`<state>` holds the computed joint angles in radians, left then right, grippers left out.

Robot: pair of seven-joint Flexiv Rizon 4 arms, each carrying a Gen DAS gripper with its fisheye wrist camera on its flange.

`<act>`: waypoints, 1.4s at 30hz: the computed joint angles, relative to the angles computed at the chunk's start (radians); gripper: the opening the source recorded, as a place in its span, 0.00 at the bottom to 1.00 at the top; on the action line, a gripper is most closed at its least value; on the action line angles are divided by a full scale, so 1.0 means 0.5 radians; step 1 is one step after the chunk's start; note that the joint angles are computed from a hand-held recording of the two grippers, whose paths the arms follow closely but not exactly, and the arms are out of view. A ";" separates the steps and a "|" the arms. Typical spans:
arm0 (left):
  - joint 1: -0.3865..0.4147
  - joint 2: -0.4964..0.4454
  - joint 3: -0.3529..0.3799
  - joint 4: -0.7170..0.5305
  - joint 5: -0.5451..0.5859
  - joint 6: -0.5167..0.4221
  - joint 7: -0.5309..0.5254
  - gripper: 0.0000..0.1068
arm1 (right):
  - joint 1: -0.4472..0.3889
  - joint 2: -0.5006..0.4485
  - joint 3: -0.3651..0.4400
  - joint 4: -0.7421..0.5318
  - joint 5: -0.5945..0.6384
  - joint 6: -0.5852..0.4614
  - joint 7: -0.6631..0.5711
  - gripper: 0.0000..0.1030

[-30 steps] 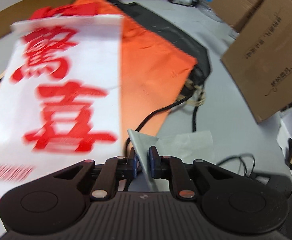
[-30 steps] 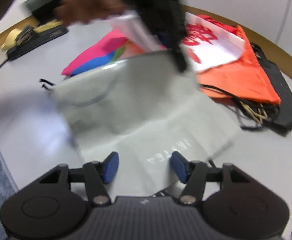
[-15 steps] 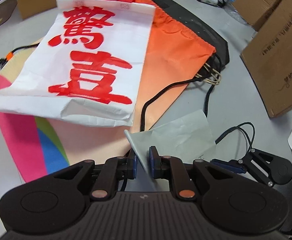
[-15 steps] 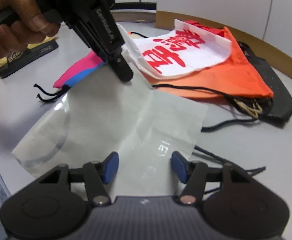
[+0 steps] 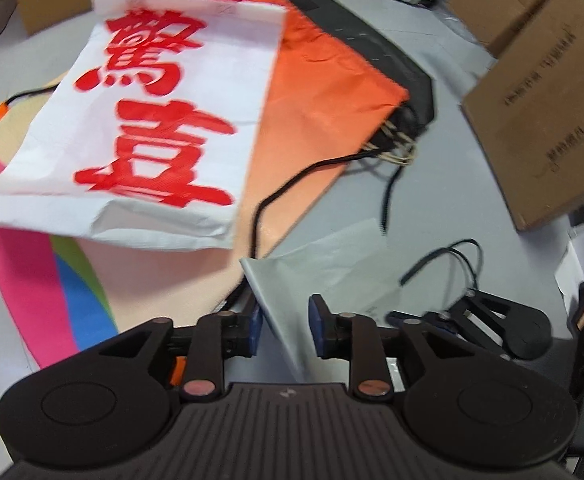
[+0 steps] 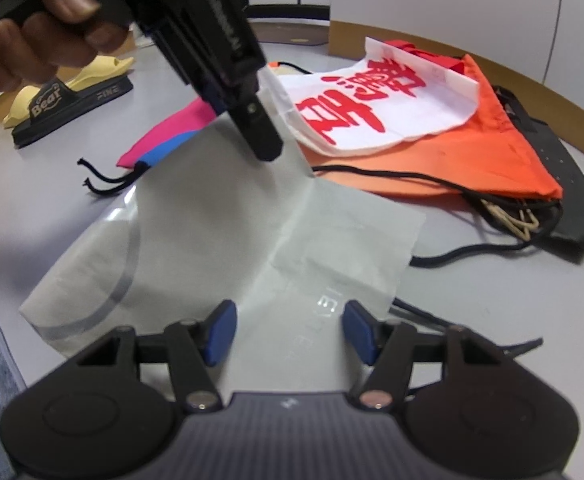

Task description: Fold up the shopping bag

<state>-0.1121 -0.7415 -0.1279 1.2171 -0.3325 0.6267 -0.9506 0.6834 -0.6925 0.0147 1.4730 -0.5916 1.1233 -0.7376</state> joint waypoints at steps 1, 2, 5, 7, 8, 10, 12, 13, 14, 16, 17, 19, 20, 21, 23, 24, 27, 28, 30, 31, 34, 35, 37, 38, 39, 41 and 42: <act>-0.001 0.012 -0.005 0.016 0.000 0.002 0.010 0.29 | -0.002 -0.001 0.003 -0.001 0.001 -0.001 -0.007 0.61; -0.002 0.026 -0.013 0.033 -0.003 -0.003 0.025 0.30 | -0.002 -0.001 0.004 -0.001 0.000 0.000 -0.013 0.61; 0.007 0.027 -0.034 0.037 -0.048 -0.027 0.027 0.30 | -0.005 -0.006 0.008 -0.007 0.004 -0.003 -0.030 0.61; 0.017 0.021 -0.044 0.033 -0.083 -0.043 0.020 0.30 | -0.003 -0.005 0.006 -0.005 0.005 0.000 -0.031 0.61; 0.024 0.017 -0.050 0.030 -0.103 -0.052 0.016 0.30 | -0.001 -0.004 0.002 -0.001 0.003 0.004 -0.028 0.61; 0.051 0.020 -0.075 0.069 -0.188 -0.030 -0.014 0.30 | 0.003 -0.004 -0.003 0.000 0.000 0.007 -0.023 0.61; 0.074 0.030 -0.109 0.141 -0.278 0.040 -0.015 0.30 | 0.004 -0.004 -0.005 0.000 -0.002 0.007 -0.022 0.61; 0.084 0.036 -0.128 0.182 -0.321 0.084 -0.002 0.30 | 0.005 -0.004 -0.006 0.000 -0.004 0.006 -0.022 0.61; 0.093 0.042 -0.147 0.221 -0.365 0.127 0.013 0.30 | 0.006 -0.004 -0.007 0.001 -0.006 0.006 -0.020 0.61; 0.102 0.041 -0.174 0.259 -0.432 0.167 0.025 0.30 | 0.008 -0.001 -0.010 0.004 -0.007 0.003 -0.010 0.61; 0.103 0.038 -0.181 0.265 -0.453 0.173 0.027 0.30 | 0.009 0.001 -0.013 0.007 -0.010 0.004 -0.005 0.61; 0.085 0.035 -0.177 0.239 -0.446 0.163 0.024 0.30 | 0.008 0.004 -0.014 0.014 -0.015 0.009 0.000 0.61; 0.077 0.038 -0.174 0.239 -0.436 0.165 0.035 0.30 | 0.006 0.005 -0.013 0.016 -0.015 0.010 0.000 0.61; 0.073 0.043 -0.173 0.242 -0.433 0.167 0.046 0.30 | 0.005 0.006 -0.011 0.018 -0.016 0.011 -0.001 0.61; 0.074 0.053 -0.175 0.254 -0.444 0.164 0.054 0.30 | 0.002 0.008 -0.010 0.022 -0.017 0.014 -0.002 0.61; 0.077 0.062 -0.177 0.269 -0.451 0.163 0.061 0.30 | 0.002 0.008 -0.009 0.022 -0.017 0.014 -0.002 0.61; 0.079 0.089 -0.176 0.305 -0.457 0.159 0.094 0.30 | 0.001 0.009 -0.008 0.023 -0.018 0.015 -0.002 0.61; 0.079 0.094 -0.175 0.310 -0.457 0.154 0.104 0.30 | 0.000 0.009 -0.007 0.023 -0.017 0.015 -0.003 0.61; 0.087 0.089 -0.178 0.299 -0.482 0.121 0.088 0.30 | 0.000 0.010 -0.007 0.024 -0.016 0.016 -0.001 0.61; 0.091 0.085 -0.180 0.292 -0.494 0.104 0.080 0.30 | 0.000 0.011 -0.008 0.026 -0.017 0.017 0.000 0.61; 0.093 0.070 -0.182 0.267 -0.526 0.063 0.041 0.30 | 0.000 0.013 -0.010 0.029 -0.019 0.021 0.005 0.61; 0.087 0.068 -0.178 0.265 -0.525 0.068 0.032 0.30 | -0.001 0.013 -0.008 0.029 -0.019 0.020 0.003 0.61; 0.096 0.084 -0.184 0.318 -0.534 0.106 0.086 0.30 | -0.003 0.013 -0.005 0.030 -0.017 0.019 -0.002 0.61; 0.094 0.080 -0.186 0.316 -0.537 0.109 0.089 0.30 | -0.005 0.014 -0.004 0.030 -0.017 0.018 -0.005 0.61; 0.093 0.073 -0.188 0.311 -0.544 0.105 0.083 0.30 | -0.004 0.015 -0.005 0.031 -0.017 0.016 -0.004 0.61; 0.089 0.059 -0.193 0.296 -0.553 0.096 0.074 0.30 | -0.001 0.017 -0.008 0.034 -0.019 0.013 0.002 0.61; 0.086 0.049 -0.196 0.286 -0.555 0.090 0.072 0.30 | 0.000 0.019 -0.010 0.036 -0.020 0.012 0.006 0.61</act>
